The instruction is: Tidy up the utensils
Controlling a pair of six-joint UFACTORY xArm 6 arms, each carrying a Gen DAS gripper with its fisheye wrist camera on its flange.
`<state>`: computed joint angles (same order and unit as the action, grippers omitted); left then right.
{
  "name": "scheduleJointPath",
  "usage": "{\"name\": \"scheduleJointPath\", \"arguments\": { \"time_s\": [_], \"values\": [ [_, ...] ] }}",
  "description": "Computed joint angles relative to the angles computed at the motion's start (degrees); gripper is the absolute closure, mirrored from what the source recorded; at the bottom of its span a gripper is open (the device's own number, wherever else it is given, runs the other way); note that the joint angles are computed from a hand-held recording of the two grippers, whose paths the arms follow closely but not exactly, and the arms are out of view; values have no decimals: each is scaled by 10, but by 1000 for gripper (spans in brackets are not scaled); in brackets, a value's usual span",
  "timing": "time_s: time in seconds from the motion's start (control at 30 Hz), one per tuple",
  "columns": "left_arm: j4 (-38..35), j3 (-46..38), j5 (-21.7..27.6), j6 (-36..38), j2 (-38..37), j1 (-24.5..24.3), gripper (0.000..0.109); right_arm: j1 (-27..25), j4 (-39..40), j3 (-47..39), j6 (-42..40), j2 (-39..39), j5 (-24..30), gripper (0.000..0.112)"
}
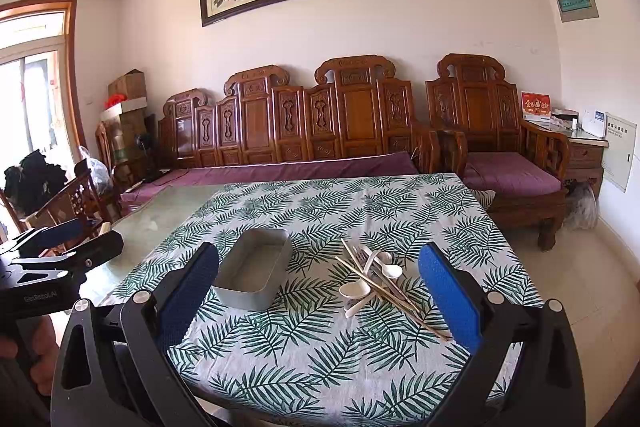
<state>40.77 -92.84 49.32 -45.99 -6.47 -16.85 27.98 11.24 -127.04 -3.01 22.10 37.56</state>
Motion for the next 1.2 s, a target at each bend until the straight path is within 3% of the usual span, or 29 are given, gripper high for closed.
{"name": "scheduleJointPath", "arguments": {
  "time_s": [1.2],
  "values": [
    [3, 0, 0, -6, 5, -4, 12, -3, 1, -3, 0, 1, 5, 12]
  ]
}}
